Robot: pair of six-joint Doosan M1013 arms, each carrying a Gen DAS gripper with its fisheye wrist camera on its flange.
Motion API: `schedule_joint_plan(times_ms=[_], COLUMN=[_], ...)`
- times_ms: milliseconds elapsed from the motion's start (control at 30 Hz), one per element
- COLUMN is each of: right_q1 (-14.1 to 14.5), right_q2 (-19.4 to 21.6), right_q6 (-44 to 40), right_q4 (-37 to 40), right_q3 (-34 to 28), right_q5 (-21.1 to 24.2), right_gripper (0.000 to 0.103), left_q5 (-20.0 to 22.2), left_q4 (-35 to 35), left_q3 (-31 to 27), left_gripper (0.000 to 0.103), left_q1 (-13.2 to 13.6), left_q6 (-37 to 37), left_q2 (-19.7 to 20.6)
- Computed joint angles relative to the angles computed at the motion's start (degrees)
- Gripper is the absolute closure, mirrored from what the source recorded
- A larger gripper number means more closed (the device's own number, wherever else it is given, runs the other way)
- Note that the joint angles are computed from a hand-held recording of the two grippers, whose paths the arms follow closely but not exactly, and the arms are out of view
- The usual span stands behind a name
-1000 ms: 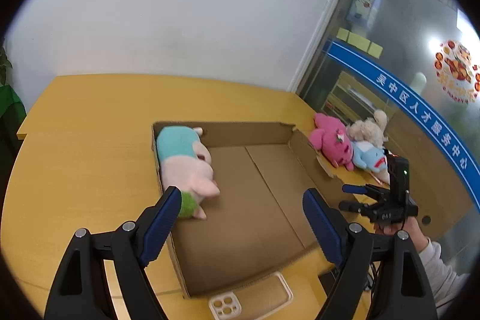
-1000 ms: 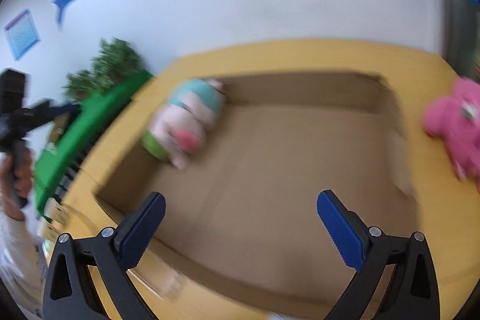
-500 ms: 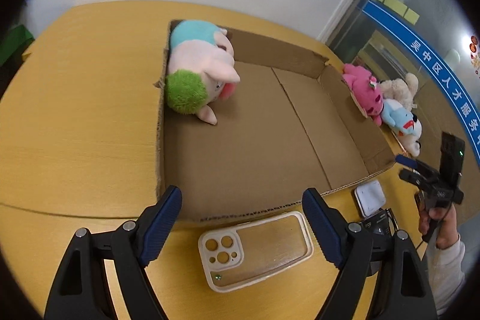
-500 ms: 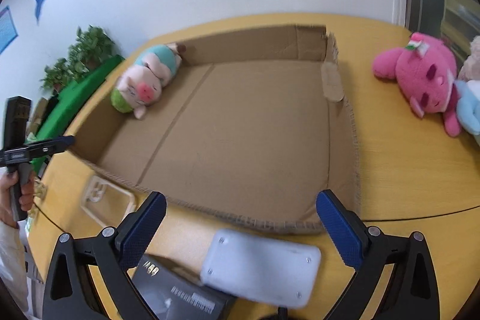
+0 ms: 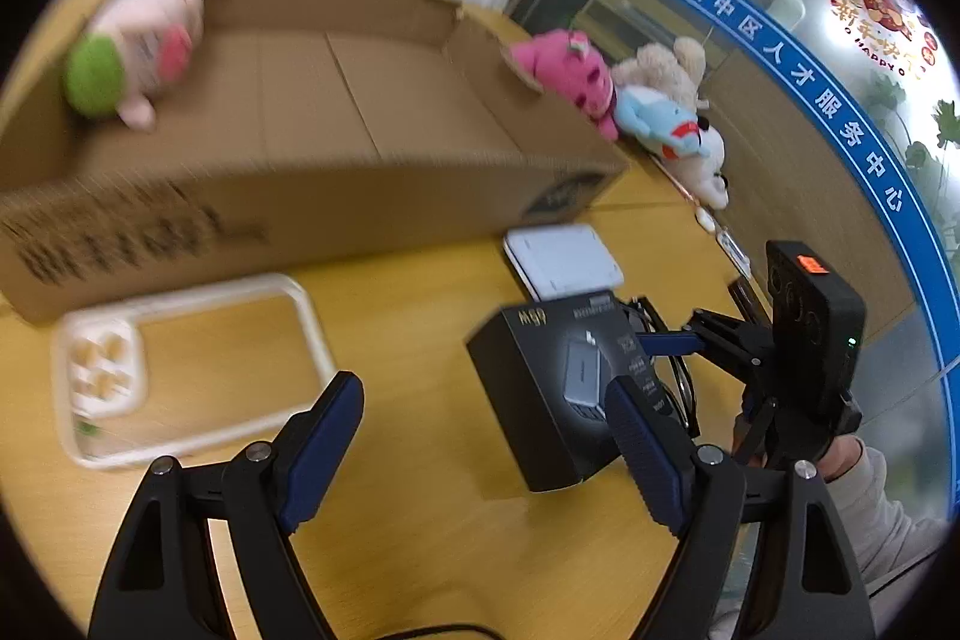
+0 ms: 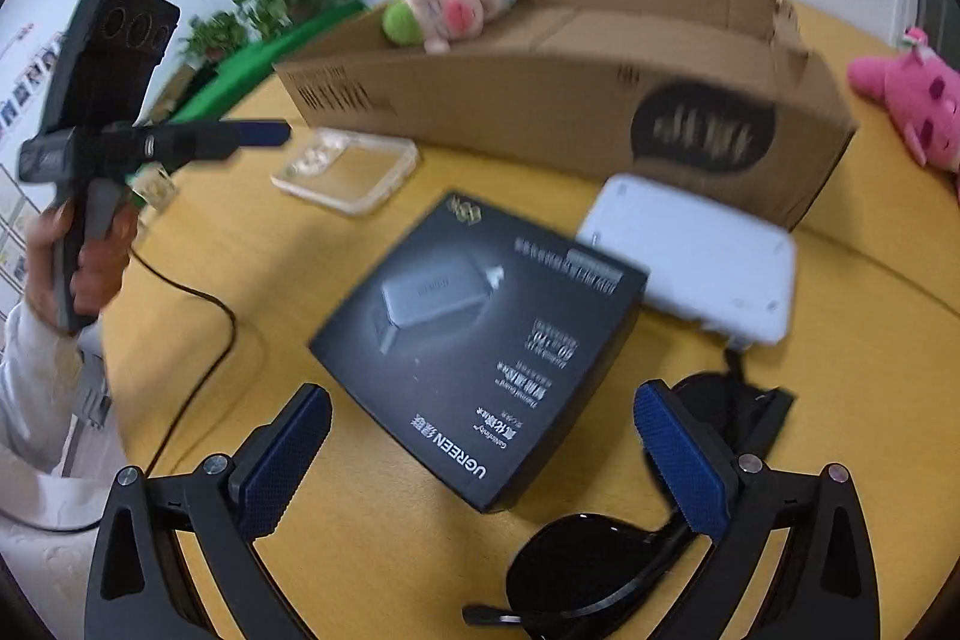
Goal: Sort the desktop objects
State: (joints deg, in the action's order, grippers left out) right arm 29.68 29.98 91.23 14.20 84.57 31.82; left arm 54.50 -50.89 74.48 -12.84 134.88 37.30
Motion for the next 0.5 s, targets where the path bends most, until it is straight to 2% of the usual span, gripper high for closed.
schedule_joint_plan(times_ms=[67, 200, 267, 333, 367, 433, 500], right_q1=[0.4, 1.3, 2.0, 2.2, 2.1, 2.0, 2.5], right_q2=[0.8, 1.4, 1.6, 2.3, 2.8, 3.8, 4.6], right_q6=[-2.7, -13.9, -9.1, -3.4, -2.1, -2.7, -2.0], right_q4=[1.8, 9.2, 2.9, -2.8, -3.3, -1.6, -2.4], right_q3=[-0.9, -2.0, -2.5, -3.6, -4.1, -5.2, -6.2], right_q5=[0.7, 0.3, -0.2, 1.4, 1.9, 2.7, 2.5], right_gripper=[0.0, 0.001, 0.001, 0.001, 0.001, 0.002, 0.004], left_q5=[3.6, 4.5, 4.4, 5.5, 5.8, 5.0, 4.5], left_q4=[-1.6, 0.2, -0.3, -1.4, -1.4, -1.2, -1.5], left_q3=[-1.1, -1.1, -0.3, -0.2, -0.3, 0.0, 0.6], left_gripper=[0.02, 0.022, 0.022, 0.022, 0.022, 0.031, 0.031], left_q1=[-0.3, -1.1, -0.8, -0.5, -0.5, -0.7, -0.7], left_q6=[-1.0, -1.5, -0.8, -0.8, -1.0, -1.2, -1.2], left_q2=[2.0, 2.6, 2.3, 2.4, 2.6, 2.6, 2.3])
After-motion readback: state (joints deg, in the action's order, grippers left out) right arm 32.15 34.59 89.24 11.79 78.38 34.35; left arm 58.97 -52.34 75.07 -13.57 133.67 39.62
